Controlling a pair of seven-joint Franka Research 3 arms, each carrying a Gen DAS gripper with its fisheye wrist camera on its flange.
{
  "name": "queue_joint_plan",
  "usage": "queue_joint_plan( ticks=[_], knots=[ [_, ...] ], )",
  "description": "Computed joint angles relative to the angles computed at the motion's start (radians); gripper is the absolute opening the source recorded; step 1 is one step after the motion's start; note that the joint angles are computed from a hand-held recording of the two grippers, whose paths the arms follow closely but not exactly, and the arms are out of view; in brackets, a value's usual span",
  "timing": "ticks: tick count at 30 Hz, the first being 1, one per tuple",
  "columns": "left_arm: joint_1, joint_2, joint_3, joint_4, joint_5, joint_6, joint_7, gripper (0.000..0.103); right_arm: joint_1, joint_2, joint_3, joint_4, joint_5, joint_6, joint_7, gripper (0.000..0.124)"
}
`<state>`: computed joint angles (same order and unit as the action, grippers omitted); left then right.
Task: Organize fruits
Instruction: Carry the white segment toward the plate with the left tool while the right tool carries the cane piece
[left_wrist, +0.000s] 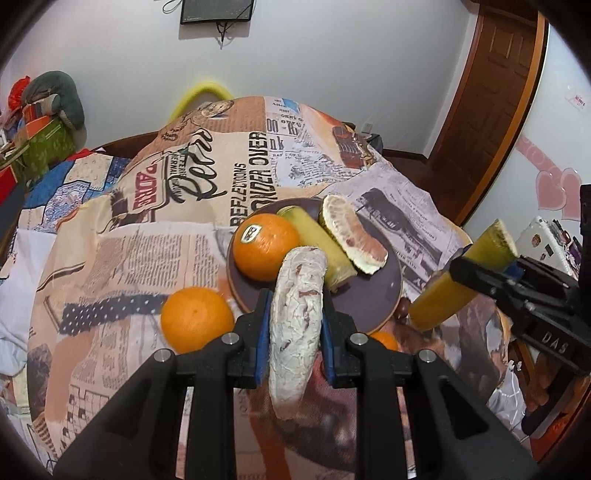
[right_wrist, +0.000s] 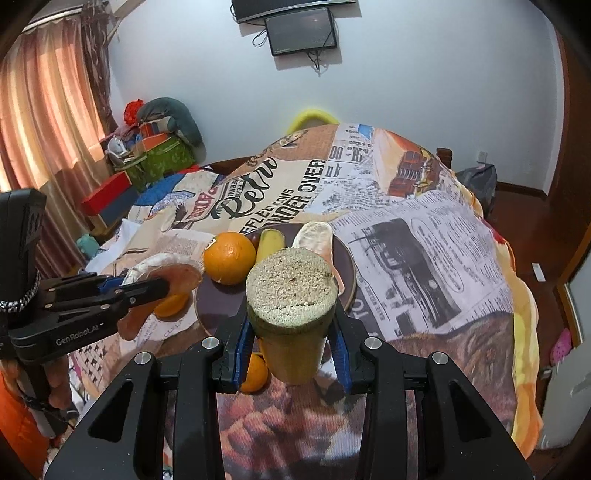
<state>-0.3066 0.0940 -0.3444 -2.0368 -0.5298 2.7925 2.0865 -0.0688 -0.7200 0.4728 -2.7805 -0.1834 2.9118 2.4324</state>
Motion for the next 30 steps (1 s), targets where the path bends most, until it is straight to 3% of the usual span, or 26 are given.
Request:
queue_joint_plan(
  ticks=[30],
  knots=[
    [0.055, 0.300, -0.114, 0.322, 0.194, -0.029, -0.133, 0.023, -0.067, 0.269, -0.034, 0.080, 0.056, 0.198, -0.133, 0.034]
  ],
)
